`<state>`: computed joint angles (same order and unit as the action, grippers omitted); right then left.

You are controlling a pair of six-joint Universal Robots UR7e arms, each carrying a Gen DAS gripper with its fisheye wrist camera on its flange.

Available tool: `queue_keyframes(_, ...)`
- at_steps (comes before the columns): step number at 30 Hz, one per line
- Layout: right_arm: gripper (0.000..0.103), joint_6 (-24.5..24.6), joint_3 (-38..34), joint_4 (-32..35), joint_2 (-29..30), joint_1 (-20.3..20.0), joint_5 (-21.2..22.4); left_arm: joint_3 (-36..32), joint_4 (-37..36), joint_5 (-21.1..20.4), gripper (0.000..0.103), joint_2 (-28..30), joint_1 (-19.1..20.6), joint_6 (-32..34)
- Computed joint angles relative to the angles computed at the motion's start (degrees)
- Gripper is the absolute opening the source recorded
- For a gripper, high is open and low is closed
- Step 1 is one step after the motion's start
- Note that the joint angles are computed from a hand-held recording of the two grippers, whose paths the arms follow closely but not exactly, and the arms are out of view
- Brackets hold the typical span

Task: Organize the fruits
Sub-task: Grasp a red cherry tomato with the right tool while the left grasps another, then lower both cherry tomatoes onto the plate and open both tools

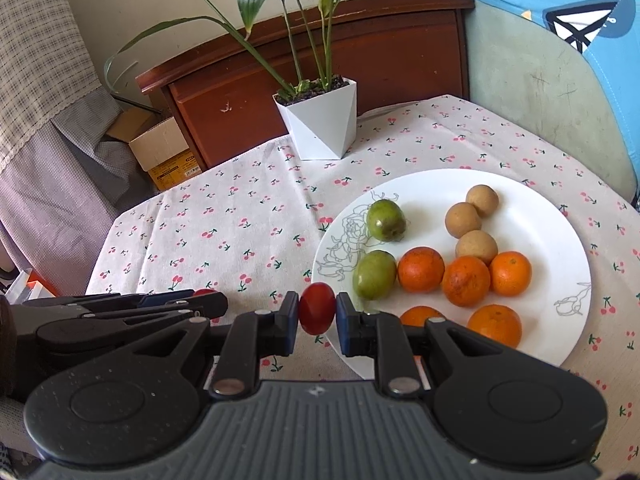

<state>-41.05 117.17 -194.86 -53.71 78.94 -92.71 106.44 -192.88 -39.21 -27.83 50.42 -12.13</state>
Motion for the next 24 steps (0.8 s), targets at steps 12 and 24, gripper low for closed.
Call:
queue_keyframes(12, 0.019, 3.6, -1.2, 1.1, -2.0, -0.4, 2.5, -0.3, -3.8, -1.4, 0.023, -0.1, -1.0, 1.0)
queue_keyframes(24, 0.019, 9.5, -5.2, 4.0, -5.2, -1.7, 4.9, -5.9, -5.7, -8.4, 0.023, 1.9, -1.4, 3.2)
